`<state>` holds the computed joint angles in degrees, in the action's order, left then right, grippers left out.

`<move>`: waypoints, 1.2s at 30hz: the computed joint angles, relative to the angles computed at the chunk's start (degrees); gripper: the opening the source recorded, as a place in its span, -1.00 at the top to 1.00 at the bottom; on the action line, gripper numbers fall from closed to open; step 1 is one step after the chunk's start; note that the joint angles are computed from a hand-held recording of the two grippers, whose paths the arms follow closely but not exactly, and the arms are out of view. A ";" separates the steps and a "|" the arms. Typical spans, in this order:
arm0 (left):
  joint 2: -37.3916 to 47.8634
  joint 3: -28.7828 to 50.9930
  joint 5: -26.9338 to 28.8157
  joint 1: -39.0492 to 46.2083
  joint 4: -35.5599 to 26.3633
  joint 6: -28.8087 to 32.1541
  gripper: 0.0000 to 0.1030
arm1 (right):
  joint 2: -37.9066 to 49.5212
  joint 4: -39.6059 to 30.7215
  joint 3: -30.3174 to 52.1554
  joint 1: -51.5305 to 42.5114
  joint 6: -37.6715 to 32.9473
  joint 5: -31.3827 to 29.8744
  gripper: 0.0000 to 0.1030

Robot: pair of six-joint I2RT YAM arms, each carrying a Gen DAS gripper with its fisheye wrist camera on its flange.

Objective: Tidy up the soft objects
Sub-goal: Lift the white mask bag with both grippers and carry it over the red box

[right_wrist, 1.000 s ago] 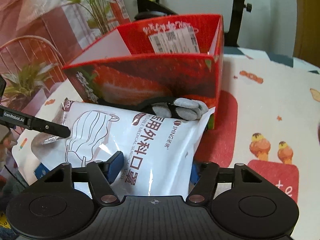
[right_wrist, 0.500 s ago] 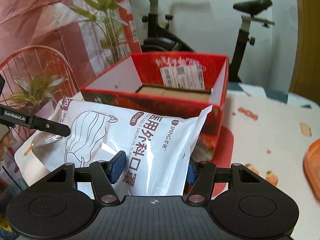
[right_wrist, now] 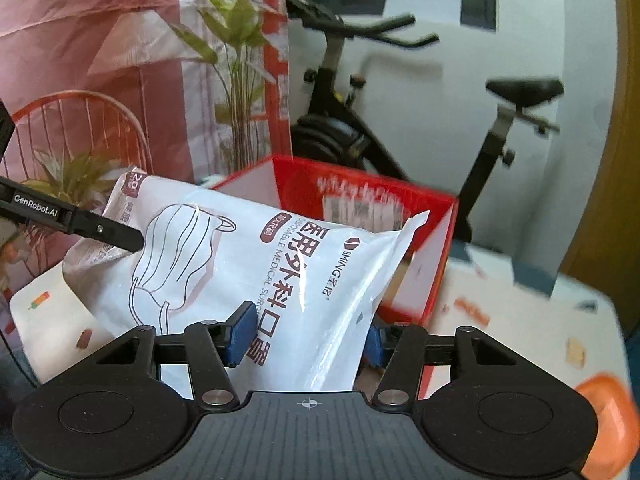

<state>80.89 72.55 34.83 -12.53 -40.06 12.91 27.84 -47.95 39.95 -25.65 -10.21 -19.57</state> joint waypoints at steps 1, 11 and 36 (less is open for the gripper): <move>0.02 0.27 -0.27 -0.35 1.67 -0.90 -0.08 | 1.09 0.72 0.92 -0.81 -0.96 -0.57 0.06; 7.83 7.10 -8.22 -7.26 12.98 -8.44 -0.09 | 15.45 16.85 5.45 4.89 -2.49 9.90 0.13; 29.15 26.51 -23.81 -13.32 2.81 -1.61 0.22 | 51.92 24.54 14.89 7.71 2.10 18.66 0.42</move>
